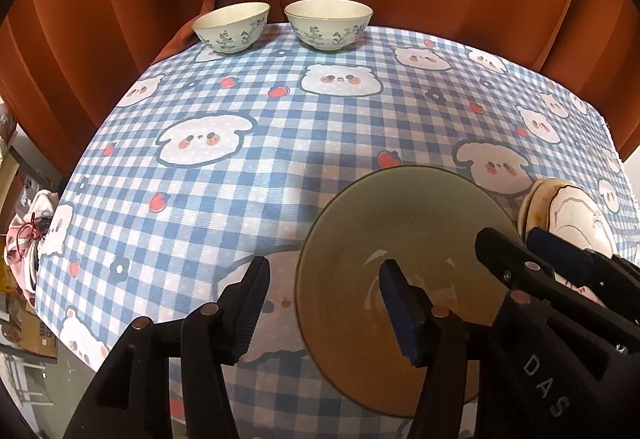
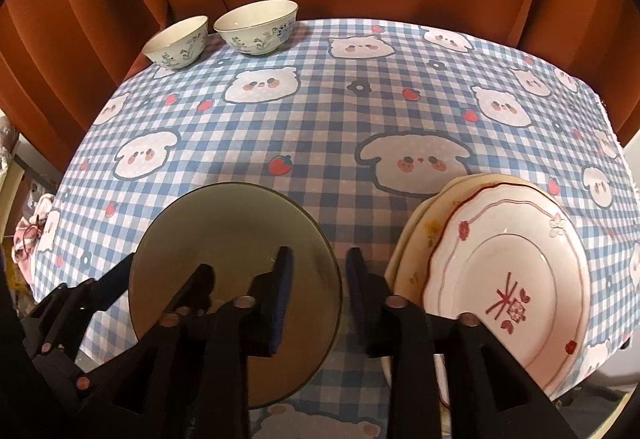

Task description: Organize plates and bowls

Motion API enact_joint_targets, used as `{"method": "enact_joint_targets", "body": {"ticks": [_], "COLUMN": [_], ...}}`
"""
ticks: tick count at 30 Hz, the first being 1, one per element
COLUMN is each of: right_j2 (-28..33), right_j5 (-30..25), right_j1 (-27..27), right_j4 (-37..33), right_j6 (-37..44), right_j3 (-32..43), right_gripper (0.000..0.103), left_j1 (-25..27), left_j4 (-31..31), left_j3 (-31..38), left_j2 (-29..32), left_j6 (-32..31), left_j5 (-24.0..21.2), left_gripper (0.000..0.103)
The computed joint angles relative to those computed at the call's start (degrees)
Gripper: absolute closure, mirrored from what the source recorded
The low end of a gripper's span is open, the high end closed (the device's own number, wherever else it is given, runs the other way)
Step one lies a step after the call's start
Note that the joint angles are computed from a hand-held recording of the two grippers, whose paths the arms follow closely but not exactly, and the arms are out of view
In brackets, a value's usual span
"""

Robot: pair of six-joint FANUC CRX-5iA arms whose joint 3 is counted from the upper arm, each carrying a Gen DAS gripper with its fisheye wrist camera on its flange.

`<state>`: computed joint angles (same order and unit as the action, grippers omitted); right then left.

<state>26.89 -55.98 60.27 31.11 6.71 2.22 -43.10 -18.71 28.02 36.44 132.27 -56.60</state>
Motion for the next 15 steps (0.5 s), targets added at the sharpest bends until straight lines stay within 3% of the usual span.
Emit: {"method": "enact_joint_targets", "body": {"ticks": [3, 11, 15], "right_j2": [-0.45, -0.17, 1.34], "right_j5": [-0.71, -3.79, -5.39], "right_j1": [0.13, 1.01, 1.33], "right_j4": [0.53, 2.10, 1.54], "right_j6": [-1.74, -3.82, -4.02], "right_j3": [-0.39, 1.87, 5.27], "right_gripper": [0.045, 0.041, 0.034], "left_j1": [0.60, 3.04, 5.32], "left_j4": [0.64, 3.13, 4.90], "left_j3": [-1.96, -6.59, -9.69], "left_j2": [-1.51, -5.20, -7.56], "left_j6": [-0.05, -3.98, -7.38], "left_j5": [1.61, 5.88, 8.41], "left_gripper": [0.034, 0.026, 0.019]}}
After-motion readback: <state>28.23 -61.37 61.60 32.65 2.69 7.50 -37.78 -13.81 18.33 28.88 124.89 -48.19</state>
